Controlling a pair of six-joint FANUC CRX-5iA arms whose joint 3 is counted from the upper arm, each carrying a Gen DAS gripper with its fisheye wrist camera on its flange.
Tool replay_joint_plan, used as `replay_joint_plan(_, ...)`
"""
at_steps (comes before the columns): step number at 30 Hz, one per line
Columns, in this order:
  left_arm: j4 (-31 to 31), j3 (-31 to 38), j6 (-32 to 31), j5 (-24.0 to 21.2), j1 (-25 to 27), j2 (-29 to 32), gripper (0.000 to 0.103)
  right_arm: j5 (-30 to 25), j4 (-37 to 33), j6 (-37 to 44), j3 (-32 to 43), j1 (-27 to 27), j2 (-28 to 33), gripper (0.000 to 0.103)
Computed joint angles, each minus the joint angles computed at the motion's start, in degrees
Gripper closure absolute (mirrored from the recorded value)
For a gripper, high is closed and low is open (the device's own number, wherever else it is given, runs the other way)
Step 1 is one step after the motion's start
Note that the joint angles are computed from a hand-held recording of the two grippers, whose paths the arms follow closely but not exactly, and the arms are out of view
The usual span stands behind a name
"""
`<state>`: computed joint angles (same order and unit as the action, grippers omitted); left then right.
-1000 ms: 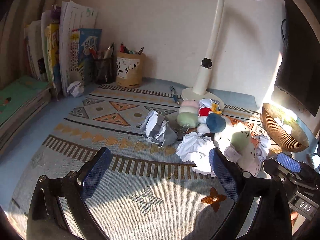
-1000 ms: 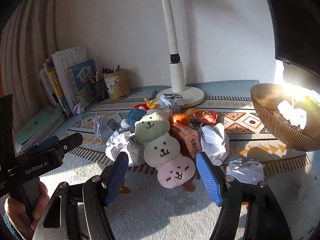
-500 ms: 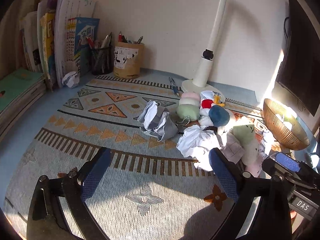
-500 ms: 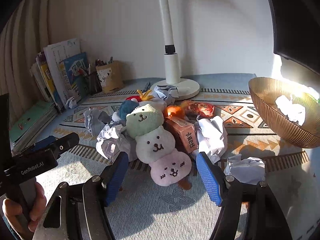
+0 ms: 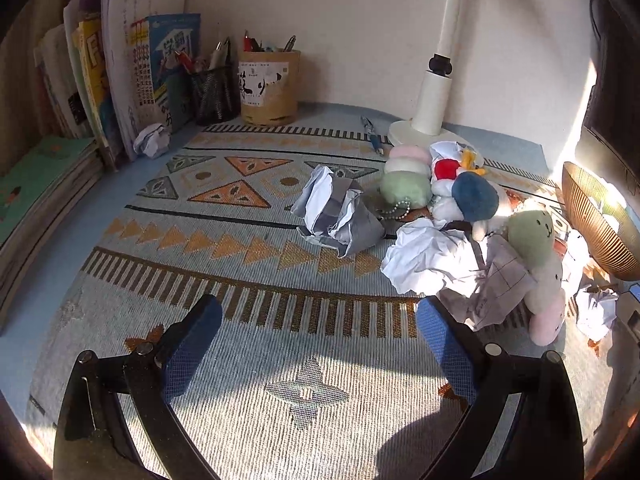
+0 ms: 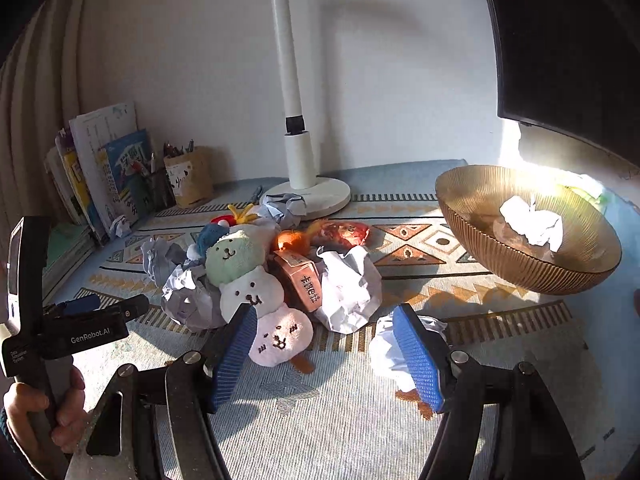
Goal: Organize objects
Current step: 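Move both open grippers back to the paper balls by the plush toys, then grasp a paper ball with the left gripper while the right grasps another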
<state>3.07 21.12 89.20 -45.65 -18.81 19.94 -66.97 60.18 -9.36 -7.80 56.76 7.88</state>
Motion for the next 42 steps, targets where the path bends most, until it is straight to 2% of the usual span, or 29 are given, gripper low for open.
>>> replay_joint_plan(4, -1.4, 2.6, -1.6, -0.9, -0.7, 1.0, 0.005, -3.5, -2.9, 0.8, -1.5, 0.1, -2.6, 0.034)
replay_joint_plan(7, -0.5, 8.0, -4.9, -3.5, -0.3, 3.8, 0.005, -1.2, -8.8, 2.0, -3.2, -1.2, -5.4, 0.034)
replay_joint_plan(8, 2.4, 9.9, -7.3, -4.8, 0.4, 5.3, 0.005, 1.5, -11.4, 2.8, -3.9, -2.0, -6.5, 0.034)
replay_joint_plan(10, 13.6, 12.4, -15.7, -7.9, 2.7, 9.2, 0.005, 7.1, -14.7, 2.2, -5.8, -3.7, -8.4, 0.034)
replay_joint_plan(11, 17.0, 16.0, -18.3, -12.2, 3.4, 12.4, 0.005, 8.5, -15.5, 1.7, -6.1, -4.3, -8.7, 0.034)
replay_joint_plan(12, 17.4, 19.9, -18.6, -15.8, 3.7, 15.1, 0.005, 9.4, -15.8, 1.6, -6.4, -4.7, -8.7, 0.034)
replay_joint_plan(13, 16.4, 22.4, -18.2, -17.3, 3.5, 16.7, 0.003, 9.5, -16.6, 2.5, -5.9, -5.1, -8.4, 0.034)
replay_joint_plan(15, 18.9, 23.6, -19.2, -16.5, 3.9, 18.2, 0.004, 7.8, -19.9, 6.3, -2.7, -5.8, -6.3, 0.034)
replay_joint_plan(17, 18.5, 27.0, -17.3, -17.3, 3.9, 20.0, 0.005, 6.6, -22.8, 9.9, 0.1, -6.6, -4.5, 0.034)
replay_joint_plan(21, 21.8, 28.3, -18.6, -19.5, 4.7, 21.9, 0.005, 6.6, -22.8, 10.6, 1.2, -7.3, -3.6, 0.034)
replay_joint_plan(23, 23.2, 26.2, -19.1, -18.4, 5.3, 21.2, 0.005, 7.2, -23.2, 10.4, 1.2, -7.8, -3.6, 0.034)
replay_joint_plan(25, 22.8, 24.8, -17.5, -17.0, 5.8, 20.7, 0.006, 7.4, -23.5, 10.2, 1.1, -8.0, -3.7, 0.039)
replay_joint_plan(27, 22.6, 26.1, -16.0, -17.7, 6.0, 21.8, 0.01, 7.7, -23.3, 10.0, 1.0, -8.2, -3.7, 0.046)
replay_joint_plan(28, 23.1, 27.2, -16.0, -18.9, 6.1, 22.6, 0.016, 7.8, -23.1, 9.9, 1.0, -8.2, -3.7, 0.048)
replay_joint_plan(30, 23.6, 25.7, -18.0, -17.3, 5.8, 21.8, 0.026, 7.8, -22.5, 10.1, 1.2, -8.0, -3.5, 0.053)
replay_joint_plan(32, 26.0, 24.8, -21.0, -17.5, 5.8, 21.8, 0.052, 6.7, -21.8, 10.1, 1.7, -7.5, -3.0, 0.055)
replay_joint_plan(34, 28.1, 21.2, -24.0, -15.0, 5.8, 19.9, 0.063, 6.4, -20.8, 9.5, 1.3, -7.1, -3.2, 0.055)
replay_joint_plan(38, 27.1, 15.8, -25.3, -10.9, 5.5, 16.0, 0.065, 8.9, -18.3, 5.4, -1.9, -6.3, -5.7, 0.055)
replay_joint_plan(42, 29.5, 8.9, -27.5, -5.6, 5.1, 10.4, 0.065, 6.1, -16.2, 4.2, -2.4, -4.4, -6.8, 0.055)
